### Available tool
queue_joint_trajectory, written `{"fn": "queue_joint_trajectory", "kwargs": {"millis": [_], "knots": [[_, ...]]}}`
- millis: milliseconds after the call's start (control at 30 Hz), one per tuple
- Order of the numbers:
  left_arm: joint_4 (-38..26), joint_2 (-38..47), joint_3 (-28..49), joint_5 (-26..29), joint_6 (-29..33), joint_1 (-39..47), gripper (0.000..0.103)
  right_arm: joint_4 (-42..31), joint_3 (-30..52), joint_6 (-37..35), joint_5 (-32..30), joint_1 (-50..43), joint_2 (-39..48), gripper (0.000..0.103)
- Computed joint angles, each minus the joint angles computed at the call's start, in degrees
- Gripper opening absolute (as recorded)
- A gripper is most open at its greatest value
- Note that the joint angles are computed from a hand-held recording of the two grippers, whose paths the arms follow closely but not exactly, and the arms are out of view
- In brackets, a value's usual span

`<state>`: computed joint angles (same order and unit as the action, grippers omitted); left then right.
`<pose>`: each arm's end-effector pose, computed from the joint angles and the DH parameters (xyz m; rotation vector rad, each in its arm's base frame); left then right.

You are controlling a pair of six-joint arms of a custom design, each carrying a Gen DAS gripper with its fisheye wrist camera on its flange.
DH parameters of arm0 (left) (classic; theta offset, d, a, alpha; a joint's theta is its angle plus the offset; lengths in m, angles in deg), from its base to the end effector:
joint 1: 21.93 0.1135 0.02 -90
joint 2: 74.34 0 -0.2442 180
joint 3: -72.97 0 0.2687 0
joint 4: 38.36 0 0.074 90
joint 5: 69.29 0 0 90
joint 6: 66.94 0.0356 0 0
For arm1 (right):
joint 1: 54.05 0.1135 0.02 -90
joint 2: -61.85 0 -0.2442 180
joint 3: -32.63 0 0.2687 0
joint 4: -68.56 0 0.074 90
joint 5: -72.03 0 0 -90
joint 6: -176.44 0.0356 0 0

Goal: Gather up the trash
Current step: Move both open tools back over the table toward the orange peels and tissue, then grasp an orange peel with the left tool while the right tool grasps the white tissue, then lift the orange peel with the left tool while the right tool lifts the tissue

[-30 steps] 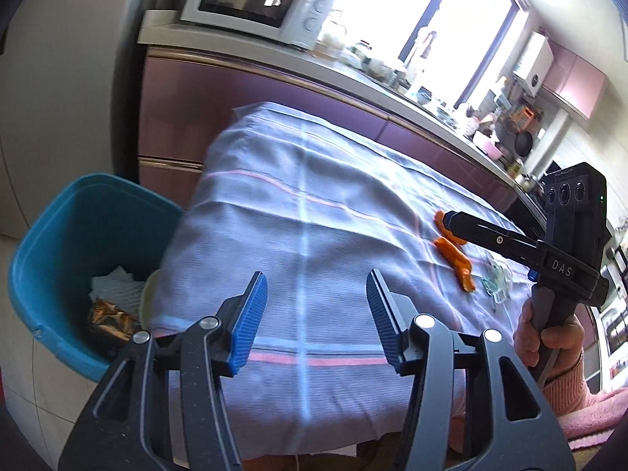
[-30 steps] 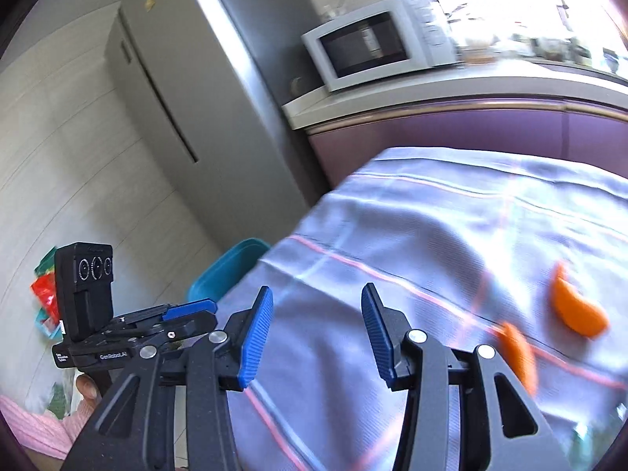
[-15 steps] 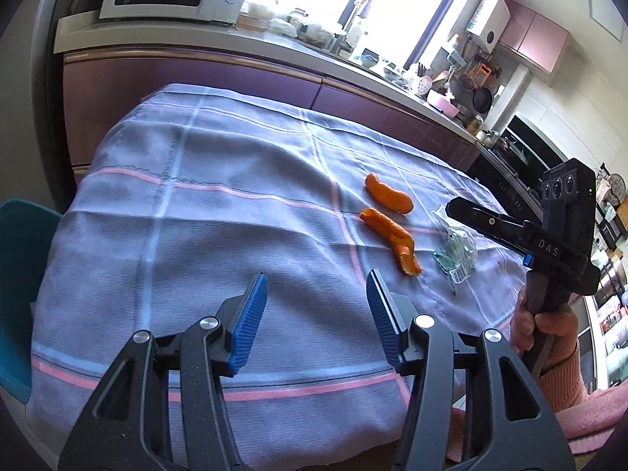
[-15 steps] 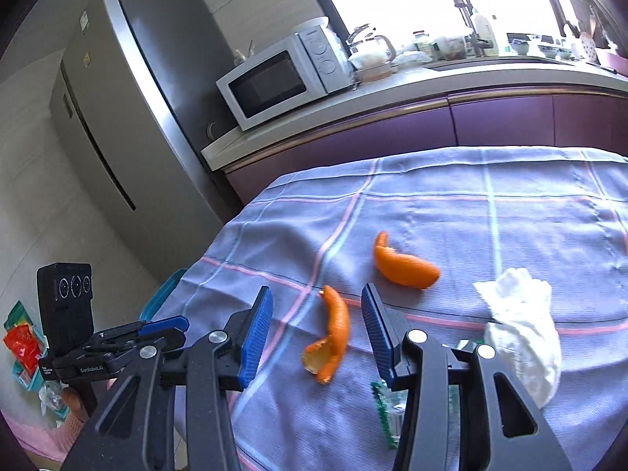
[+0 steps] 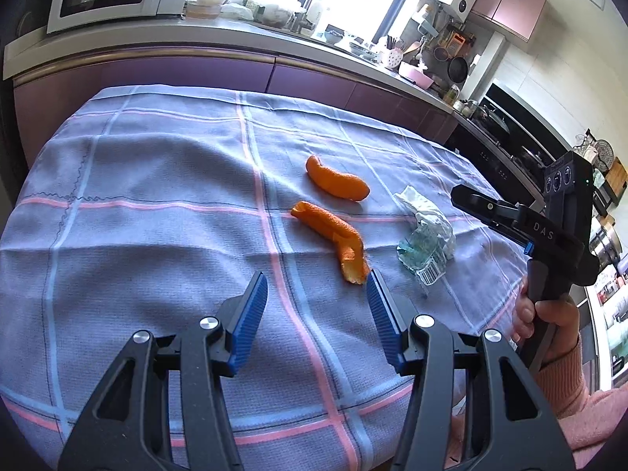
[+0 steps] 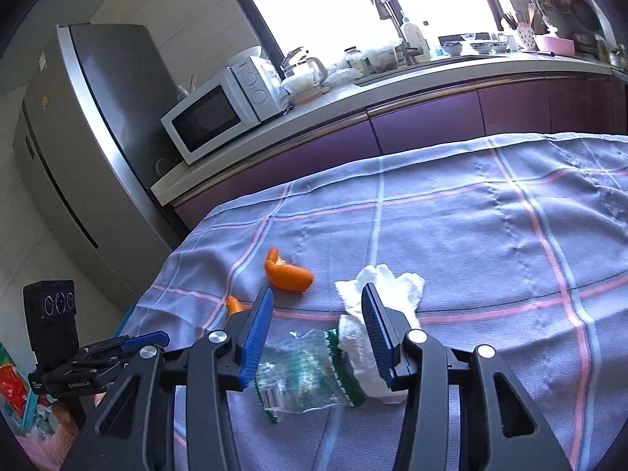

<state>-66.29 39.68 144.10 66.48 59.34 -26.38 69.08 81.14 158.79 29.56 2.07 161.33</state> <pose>0.3457 -0.0525 0.0603 1.0246 2.2541 -0.8881 0.1845 0.2277 0.0700 0.6270 2.0367 0.2786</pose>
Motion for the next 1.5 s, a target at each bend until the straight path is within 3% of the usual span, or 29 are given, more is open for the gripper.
{"fn": "queue_joint_trajectory", "kwargs": {"millis": [233,700,833,933,1167,1500], "knots": [[2.7,0.3,-0.1,-3.5,-3.3,-5.3,0.049,-1.5,-2.6,4.0,-1.3,-0.8,-0.1,0.045],[3.7,4.0,3.0,-9.1,-7.5,-10.8,0.038,0.8,-3.3,3.7,-6.1,-3.1,2.5,0.045],[3.1,4.8,4.1,-9.4,-7.5,-11.1,0.027,1.5,-3.4,2.9,-7.1,-3.7,2.7,0.044],[2.2,5.4,4.9,-9.6,-7.4,-11.6,0.011,2.5,-3.6,2.3,-8.0,-4.1,2.8,0.036],[4.0,5.1,3.8,-9.6,-7.7,-11.8,0.009,3.1,-4.1,2.4,-7.8,-3.9,2.7,0.019],[6.1,1.1,-0.2,-8.1,-6.2,-9.9,0.008,2.0,-5.1,3.5,-4.8,-2.5,0.2,0.012]]}}
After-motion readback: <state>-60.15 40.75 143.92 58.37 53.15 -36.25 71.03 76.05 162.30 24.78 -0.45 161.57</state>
